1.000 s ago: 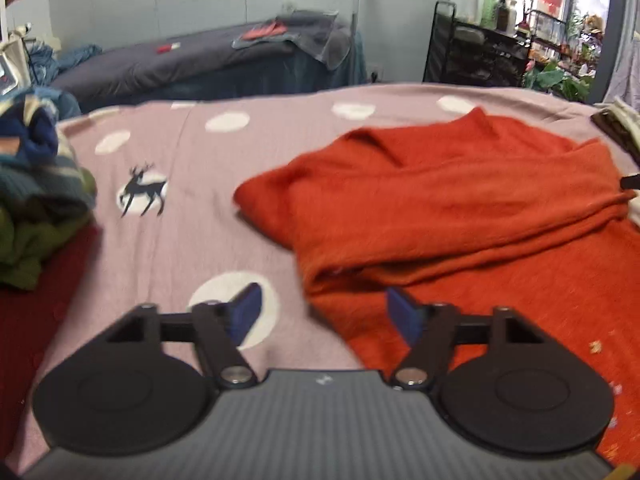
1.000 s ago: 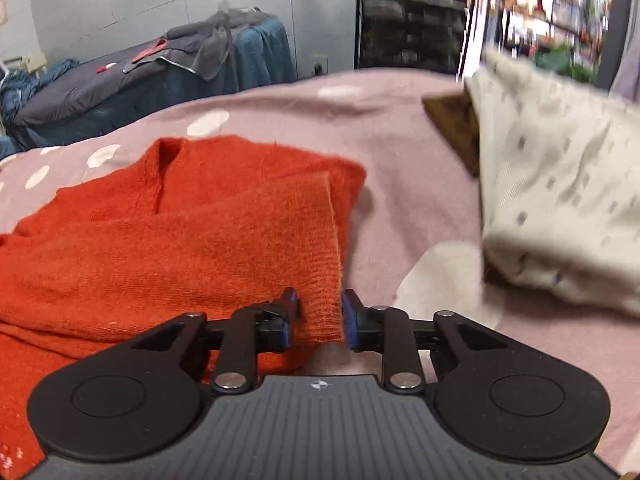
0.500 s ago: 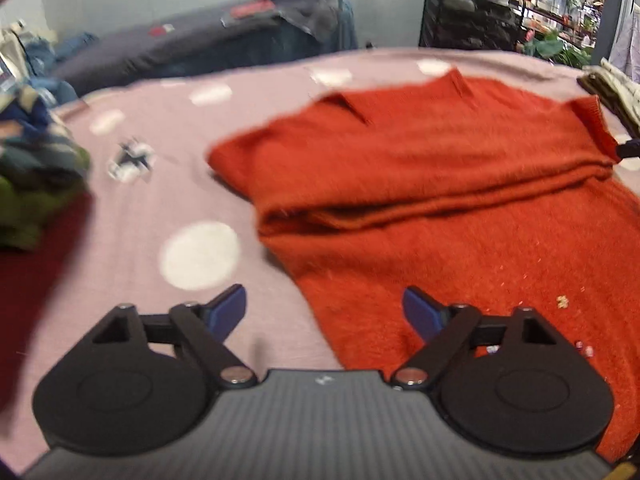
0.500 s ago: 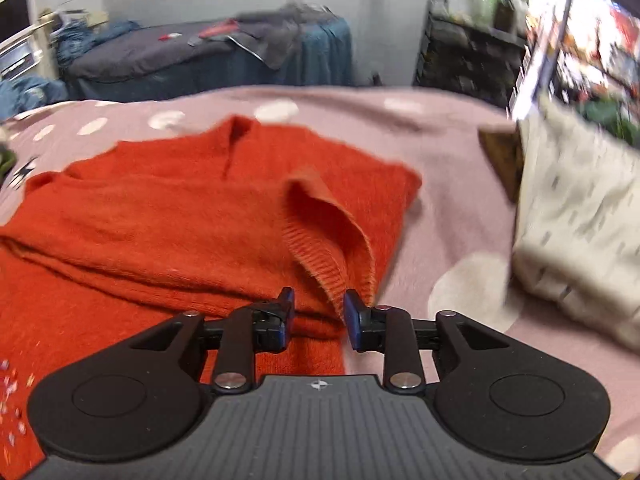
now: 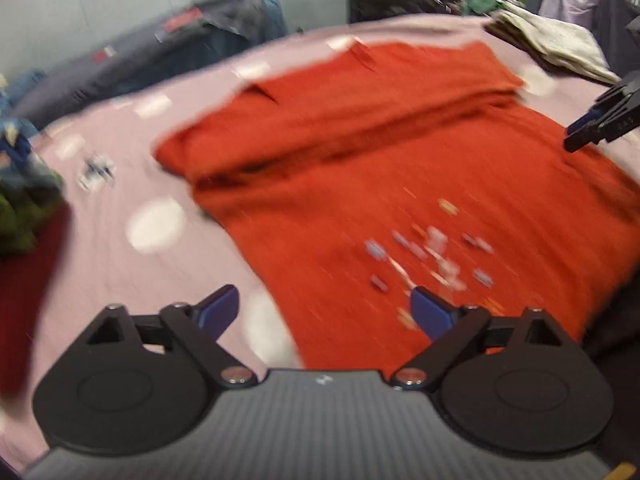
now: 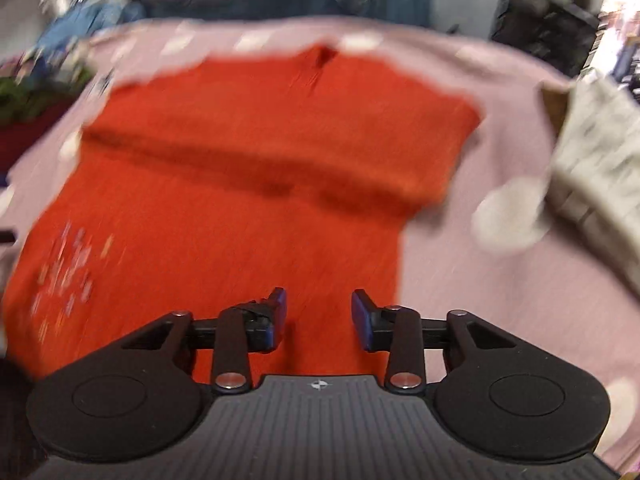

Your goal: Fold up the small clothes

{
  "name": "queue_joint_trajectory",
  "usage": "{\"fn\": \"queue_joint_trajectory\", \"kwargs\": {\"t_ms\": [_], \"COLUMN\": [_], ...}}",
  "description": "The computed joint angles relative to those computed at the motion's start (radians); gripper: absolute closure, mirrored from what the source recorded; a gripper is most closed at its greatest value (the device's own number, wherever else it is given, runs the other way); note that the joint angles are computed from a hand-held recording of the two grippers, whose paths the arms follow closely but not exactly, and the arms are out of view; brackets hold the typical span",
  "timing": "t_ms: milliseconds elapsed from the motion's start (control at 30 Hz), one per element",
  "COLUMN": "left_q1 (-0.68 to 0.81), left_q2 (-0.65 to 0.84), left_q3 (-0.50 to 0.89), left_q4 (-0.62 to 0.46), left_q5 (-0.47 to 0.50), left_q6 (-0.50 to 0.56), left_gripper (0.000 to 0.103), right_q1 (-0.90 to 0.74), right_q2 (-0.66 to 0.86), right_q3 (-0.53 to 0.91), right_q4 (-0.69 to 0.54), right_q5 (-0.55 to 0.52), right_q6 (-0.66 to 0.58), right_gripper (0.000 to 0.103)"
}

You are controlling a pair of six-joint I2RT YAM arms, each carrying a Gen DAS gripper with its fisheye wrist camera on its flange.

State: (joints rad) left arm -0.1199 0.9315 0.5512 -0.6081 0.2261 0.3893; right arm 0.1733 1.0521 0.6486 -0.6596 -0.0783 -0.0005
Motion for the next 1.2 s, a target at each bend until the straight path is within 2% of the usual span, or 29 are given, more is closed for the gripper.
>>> {"fn": "queue_joint_trajectory", "kwargs": {"t_ms": [67, 133, 267, 400, 467, 567, 733, 867, 933, 1000, 1067, 1133, 1167, 1200], "left_q1": [0.005, -0.003, 0.0, 0.112, 0.13, 0.118, 0.087, 0.092, 0.067, 0.083, 0.08, 0.086, 0.11, 0.135], "left_q2": [-0.023, -0.035, -0.078, -0.019, -0.006, -0.007, 0.005, 0.041, 0.049, 0.052, 0.056, 0.085, 0.122, 0.168], "left_q3": [-0.002, -0.015, -0.068, -0.076, -0.083, -0.11, -0.141, -0.148, -0.149, -0.158, -0.154, -0.132, -0.119, -0.107], "left_q4": [-0.091, -0.149, -0.186, -0.228, -0.232, -0.212, -0.184, -0.146, -0.13, -0.118, -0.126, -0.151, -0.16, -0.171], "left_q5": [0.031, 0.036, 0.012, 0.097, 0.12, 0.099, 0.032, 0.042, 0.03, 0.033, 0.029, 0.035, 0.068, 0.107], "left_q6": [-0.02, -0.016, -0.003, 0.057, 0.079, 0.087, 0.03, -0.008, -0.032, -0.009, 0.005, 0.024, 0.049, 0.072], "left_gripper": [0.018, 0.027, 0.028, 0.03, 0.029, 0.029, 0.029, 0.024, 0.022, 0.022, 0.029, 0.058, 0.07, 0.086], "right_q1": [-0.004, -0.006, -0.065, -0.15, -0.177, -0.201, -0.199, -0.221, -0.204, -0.183, -0.182, -0.189, -0.186, -0.181], "right_q2": [-0.053, -0.097, -0.195, -0.244, -0.249, -0.257, -0.267, -0.275, -0.278, -0.278, -0.276, -0.275, -0.275, -0.277], "right_q3": [0.001, 0.017, 0.034, 0.018, -0.003, -0.014, -0.019, -0.031, -0.031, -0.03, -0.034, -0.037, -0.037, -0.037], "right_q4": [-0.103, -0.213, -0.404, -0.55, -0.575, -0.582, -0.588, -0.589, -0.589, -0.589, -0.582, -0.579, -0.578, -0.579], "right_q5": [-0.05, -0.035, -0.006, -0.035, -0.045, -0.075, -0.086, -0.105, -0.1, -0.093, -0.092, -0.095, -0.093, -0.091], "right_q6": [-0.056, -0.099, -0.184, -0.26, -0.263, -0.257, -0.241, -0.243, -0.224, -0.215, -0.209, -0.201, -0.197, -0.194], "right_gripper": [0.045, 0.045, 0.045, 0.045, 0.045, 0.042, 0.033, 0.024, 0.023, 0.023, 0.023, 0.023, 0.024, 0.026]}}
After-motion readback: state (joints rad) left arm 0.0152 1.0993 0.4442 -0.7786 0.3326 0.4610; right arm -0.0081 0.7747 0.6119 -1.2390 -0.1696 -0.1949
